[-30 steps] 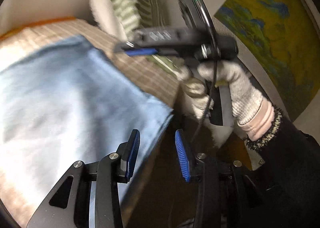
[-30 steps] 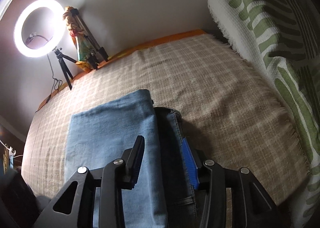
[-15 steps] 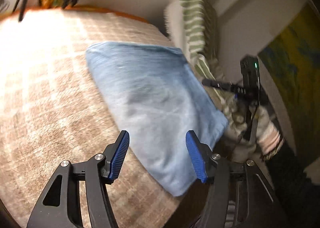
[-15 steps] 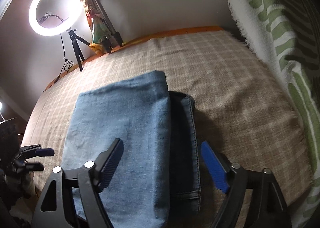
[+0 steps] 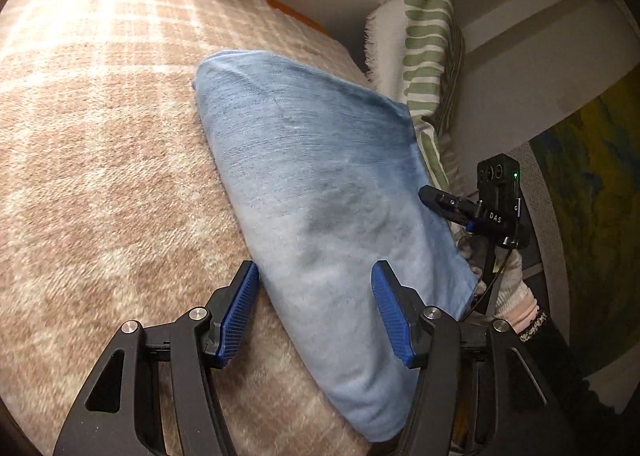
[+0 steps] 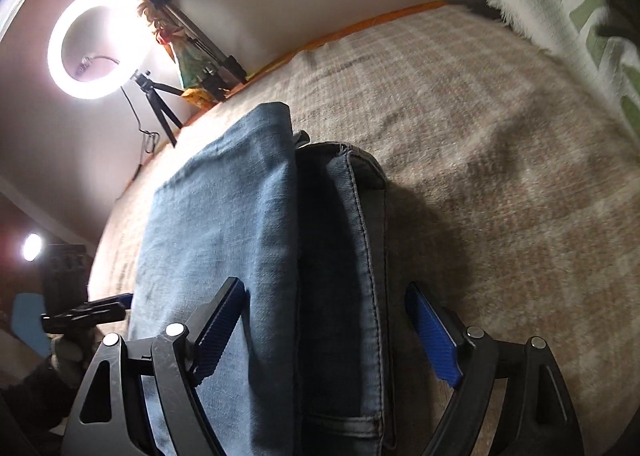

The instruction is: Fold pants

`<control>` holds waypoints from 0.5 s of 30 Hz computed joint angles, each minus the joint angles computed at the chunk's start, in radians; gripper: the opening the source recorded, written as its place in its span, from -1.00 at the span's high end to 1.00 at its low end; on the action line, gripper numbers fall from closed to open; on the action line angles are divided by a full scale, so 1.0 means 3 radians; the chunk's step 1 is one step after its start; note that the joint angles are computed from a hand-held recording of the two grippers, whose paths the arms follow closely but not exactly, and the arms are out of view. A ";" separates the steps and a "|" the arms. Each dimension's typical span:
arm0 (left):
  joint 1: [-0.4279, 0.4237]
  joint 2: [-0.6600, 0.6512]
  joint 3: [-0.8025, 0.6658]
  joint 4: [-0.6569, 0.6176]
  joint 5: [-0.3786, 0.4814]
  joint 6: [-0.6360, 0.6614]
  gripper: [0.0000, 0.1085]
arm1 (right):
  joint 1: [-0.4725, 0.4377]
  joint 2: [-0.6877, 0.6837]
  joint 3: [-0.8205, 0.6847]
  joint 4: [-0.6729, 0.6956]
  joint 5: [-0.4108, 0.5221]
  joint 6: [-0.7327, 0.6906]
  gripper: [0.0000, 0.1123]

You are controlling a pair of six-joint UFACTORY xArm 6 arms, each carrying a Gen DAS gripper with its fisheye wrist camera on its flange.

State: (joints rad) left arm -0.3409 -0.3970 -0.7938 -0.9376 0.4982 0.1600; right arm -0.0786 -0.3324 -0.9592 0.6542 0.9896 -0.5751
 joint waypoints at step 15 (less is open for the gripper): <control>-0.0021 0.0254 -0.0217 -0.0611 -0.0066 0.0489 0.08 | 0.0100 0.0083 -0.0029 0.0304 0.0226 -0.0270 0.05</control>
State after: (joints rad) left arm -0.3473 -0.3209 -0.8589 -1.1210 0.4785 0.3068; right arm -0.0486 -0.3076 -0.9679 0.7453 1.0573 -0.6561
